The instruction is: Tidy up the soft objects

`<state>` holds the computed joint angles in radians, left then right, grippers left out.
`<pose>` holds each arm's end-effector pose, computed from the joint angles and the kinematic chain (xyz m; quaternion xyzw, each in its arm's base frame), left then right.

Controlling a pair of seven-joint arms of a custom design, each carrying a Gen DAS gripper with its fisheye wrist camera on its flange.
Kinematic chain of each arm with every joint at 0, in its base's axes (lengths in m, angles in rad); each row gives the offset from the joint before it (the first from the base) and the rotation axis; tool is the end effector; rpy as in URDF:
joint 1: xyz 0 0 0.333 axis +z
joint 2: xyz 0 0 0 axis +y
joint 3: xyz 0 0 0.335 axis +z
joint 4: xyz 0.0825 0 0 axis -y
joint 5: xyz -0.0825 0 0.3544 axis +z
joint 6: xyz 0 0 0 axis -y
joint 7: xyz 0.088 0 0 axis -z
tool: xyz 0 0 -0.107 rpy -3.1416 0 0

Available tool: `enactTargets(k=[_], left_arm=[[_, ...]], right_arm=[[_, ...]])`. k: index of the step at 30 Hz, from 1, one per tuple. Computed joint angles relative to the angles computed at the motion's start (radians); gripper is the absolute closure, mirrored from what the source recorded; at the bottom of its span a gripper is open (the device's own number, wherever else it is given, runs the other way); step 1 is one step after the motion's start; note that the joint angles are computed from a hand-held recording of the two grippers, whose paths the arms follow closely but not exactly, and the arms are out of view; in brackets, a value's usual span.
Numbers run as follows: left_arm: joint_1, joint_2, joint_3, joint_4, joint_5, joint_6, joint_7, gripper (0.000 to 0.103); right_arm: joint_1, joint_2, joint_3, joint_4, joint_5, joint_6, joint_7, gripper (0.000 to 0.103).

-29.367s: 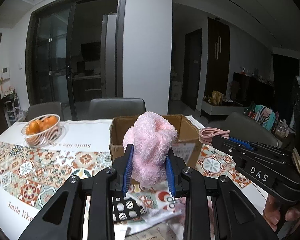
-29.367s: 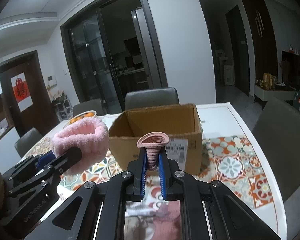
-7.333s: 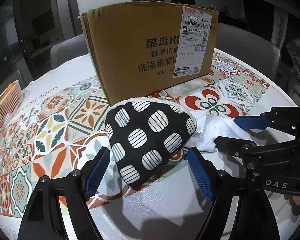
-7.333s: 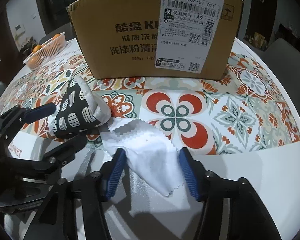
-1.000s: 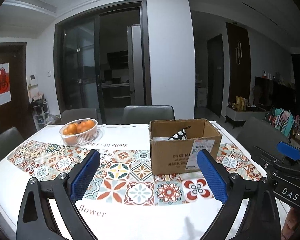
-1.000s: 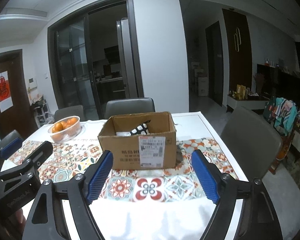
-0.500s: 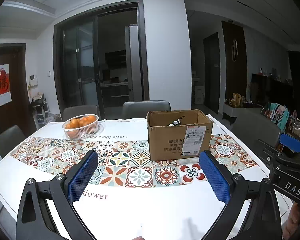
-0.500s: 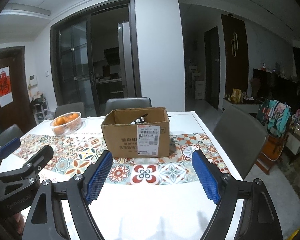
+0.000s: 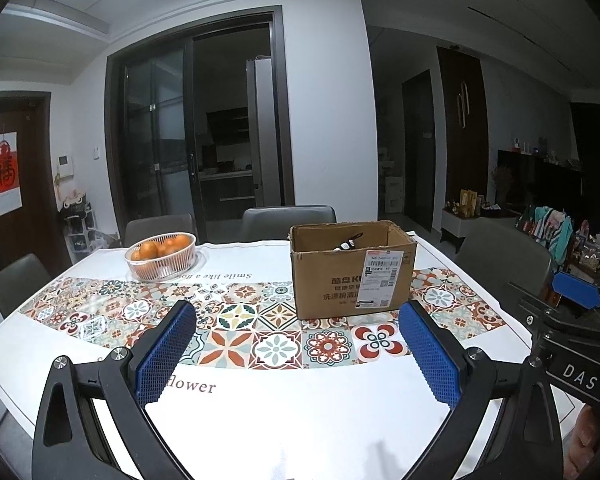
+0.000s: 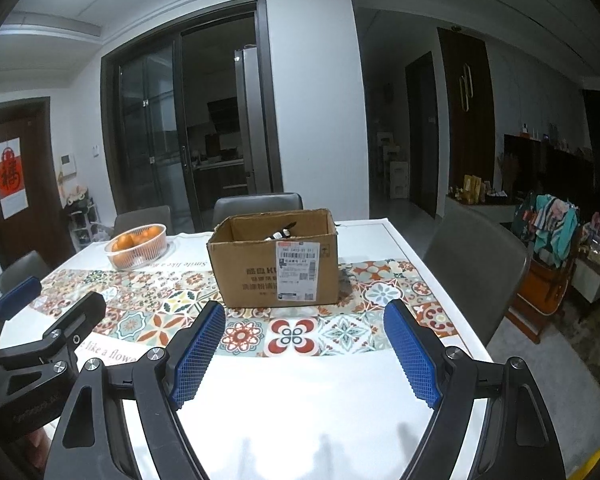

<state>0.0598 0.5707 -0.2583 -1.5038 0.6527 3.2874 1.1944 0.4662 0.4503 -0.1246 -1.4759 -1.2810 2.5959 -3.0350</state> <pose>0.7039 -0.1508 0.5159 -0.4549 0.6830 -0.4454 0.3581 0.6571 0.2732 0.5112 -0.4757 0.6907 -0.4109 0.3575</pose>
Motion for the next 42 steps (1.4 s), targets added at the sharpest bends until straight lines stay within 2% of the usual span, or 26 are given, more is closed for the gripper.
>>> enactTargets(k=[2, 5, 31, 37, 42], left_arm=[[0.000, -0.001, 0.001, -0.002, 0.001, 0.003, 0.000, 0.000], [-0.022, -0.013, 0.033, -0.017, 0.001, 0.018, -0.016, 0.000], [-0.019, -0.008, 0.031, -0.015, 0.010, 0.006, -0.023, 0.000], [-0.045, -0.004, 0.067, -0.009, 0.010, 0.017, -0.037, 0.000], [-0.044, -0.003, 0.067, -0.008, 0.015, 0.019, -0.041, 0.000]], right_arm=[[0.000, -0.002, 0.000, -0.005, 0.001, 0.001, 0.000, 0.020], [0.001, -0.004, 0.001, -0.008, -0.002, 0.000, 0.005, 0.020], [-0.004, -0.017, 0.012, -0.033, 0.000, -0.003, 0.008, 0.020], [-0.003, -0.015, 0.012, -0.029, 0.002, -0.004, 0.006, 0.020], [-0.002, -0.014, 0.011, -0.029, 0.005, -0.003, 0.005, 0.020]])
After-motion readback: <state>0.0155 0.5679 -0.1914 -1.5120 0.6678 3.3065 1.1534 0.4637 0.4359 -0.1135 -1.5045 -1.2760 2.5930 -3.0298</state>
